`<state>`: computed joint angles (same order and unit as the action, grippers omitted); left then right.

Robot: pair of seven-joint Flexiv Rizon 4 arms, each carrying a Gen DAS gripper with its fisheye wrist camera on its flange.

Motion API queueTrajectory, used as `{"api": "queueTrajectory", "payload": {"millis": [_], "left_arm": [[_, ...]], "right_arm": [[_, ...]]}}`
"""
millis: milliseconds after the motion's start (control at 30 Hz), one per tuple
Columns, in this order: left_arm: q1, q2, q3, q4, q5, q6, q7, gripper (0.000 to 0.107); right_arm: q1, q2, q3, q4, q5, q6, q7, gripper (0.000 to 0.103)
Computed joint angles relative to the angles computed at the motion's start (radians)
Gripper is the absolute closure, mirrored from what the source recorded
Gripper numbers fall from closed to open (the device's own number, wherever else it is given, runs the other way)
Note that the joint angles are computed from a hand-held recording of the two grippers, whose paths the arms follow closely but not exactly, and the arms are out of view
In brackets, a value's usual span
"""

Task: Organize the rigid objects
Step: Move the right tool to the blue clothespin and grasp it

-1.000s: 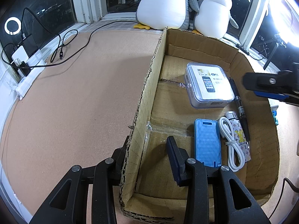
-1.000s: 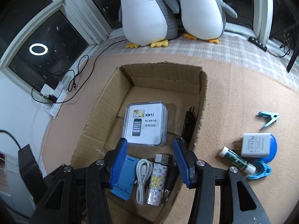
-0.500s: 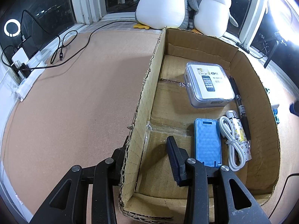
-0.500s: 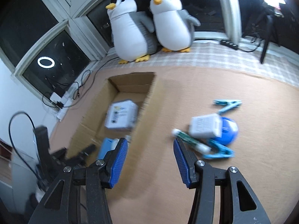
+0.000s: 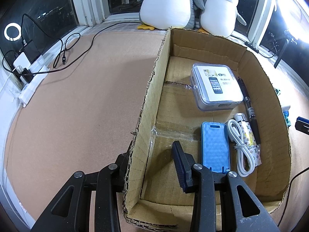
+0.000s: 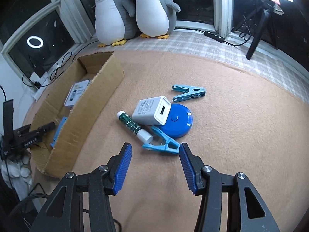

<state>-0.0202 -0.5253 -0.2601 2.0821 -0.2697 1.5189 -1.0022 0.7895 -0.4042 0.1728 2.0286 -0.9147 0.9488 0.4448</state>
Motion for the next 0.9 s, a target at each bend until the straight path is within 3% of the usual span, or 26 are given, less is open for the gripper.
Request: {"api": "queueTrajectory", "payload": {"millis": [633,767,900], "left_arm": [[-0.018,0.0,0.021,-0.007,0.013,-0.004,-0.018,0.067],[-0.018,0.0,0.021,-0.008,0.014,-0.003,-0.018,0.067],[-0.017,0.0,0.02,-0.008,0.013,-0.003,-0.017,0.067]], "right_arm": [[-0.062,-0.034,-0.1,0.08,-0.225,0.361,0.166,0.056],[-0.052,-0.052,-0.045,0.045,-0.107,0.291,0.022,0.056],[-0.017,-0.064,0.001,-0.016,0.052,0.096,-0.148,0.056]]}}
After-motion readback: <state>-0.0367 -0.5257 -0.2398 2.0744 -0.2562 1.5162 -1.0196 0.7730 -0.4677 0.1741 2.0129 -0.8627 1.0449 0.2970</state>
